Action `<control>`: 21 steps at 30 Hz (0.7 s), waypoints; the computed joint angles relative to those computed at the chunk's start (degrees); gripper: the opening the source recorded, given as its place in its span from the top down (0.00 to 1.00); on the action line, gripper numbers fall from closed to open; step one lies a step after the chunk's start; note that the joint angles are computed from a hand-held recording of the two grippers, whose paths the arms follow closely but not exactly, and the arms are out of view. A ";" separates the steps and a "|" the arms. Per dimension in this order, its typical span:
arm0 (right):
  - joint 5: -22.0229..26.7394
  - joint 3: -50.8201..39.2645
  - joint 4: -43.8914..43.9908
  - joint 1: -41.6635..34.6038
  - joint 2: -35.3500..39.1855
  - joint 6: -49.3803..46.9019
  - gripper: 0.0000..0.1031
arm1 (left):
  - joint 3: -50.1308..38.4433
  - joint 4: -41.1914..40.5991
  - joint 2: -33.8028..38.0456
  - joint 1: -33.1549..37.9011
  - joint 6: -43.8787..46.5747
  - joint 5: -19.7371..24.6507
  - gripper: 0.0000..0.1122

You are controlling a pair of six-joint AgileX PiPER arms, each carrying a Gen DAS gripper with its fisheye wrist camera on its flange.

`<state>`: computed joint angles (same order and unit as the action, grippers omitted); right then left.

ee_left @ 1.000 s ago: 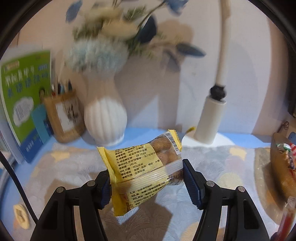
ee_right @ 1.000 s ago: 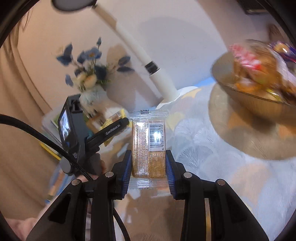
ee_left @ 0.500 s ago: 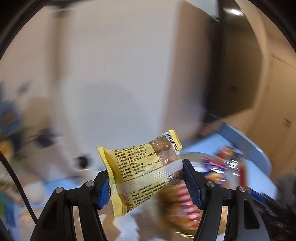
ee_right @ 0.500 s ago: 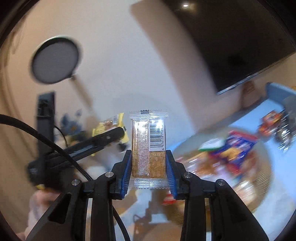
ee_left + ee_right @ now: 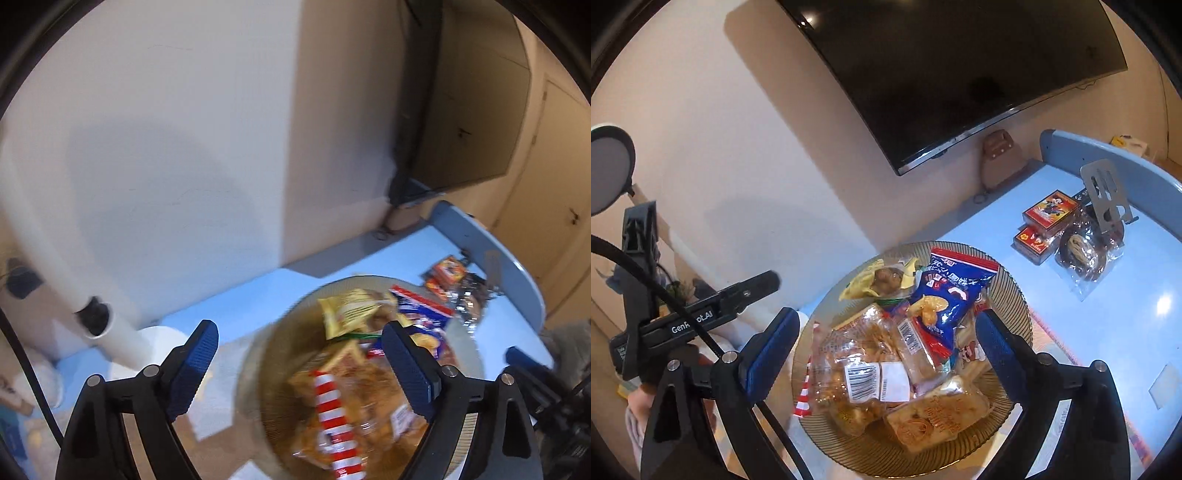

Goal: Organize snacks
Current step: 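Carry both packs into the amber glass bowl and open both tools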

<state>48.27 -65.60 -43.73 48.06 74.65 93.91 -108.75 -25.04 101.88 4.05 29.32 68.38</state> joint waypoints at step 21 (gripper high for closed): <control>8.33 4.31 -13.11 18.21 7.66 1.29 0.03 | 46.69 -1.32 -30.28 10.64 4.00 -25.98 0.16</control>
<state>56.60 -61.29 -56.84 66.27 82.32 95.20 -62.07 -26.36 71.60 14.69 33.32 42.40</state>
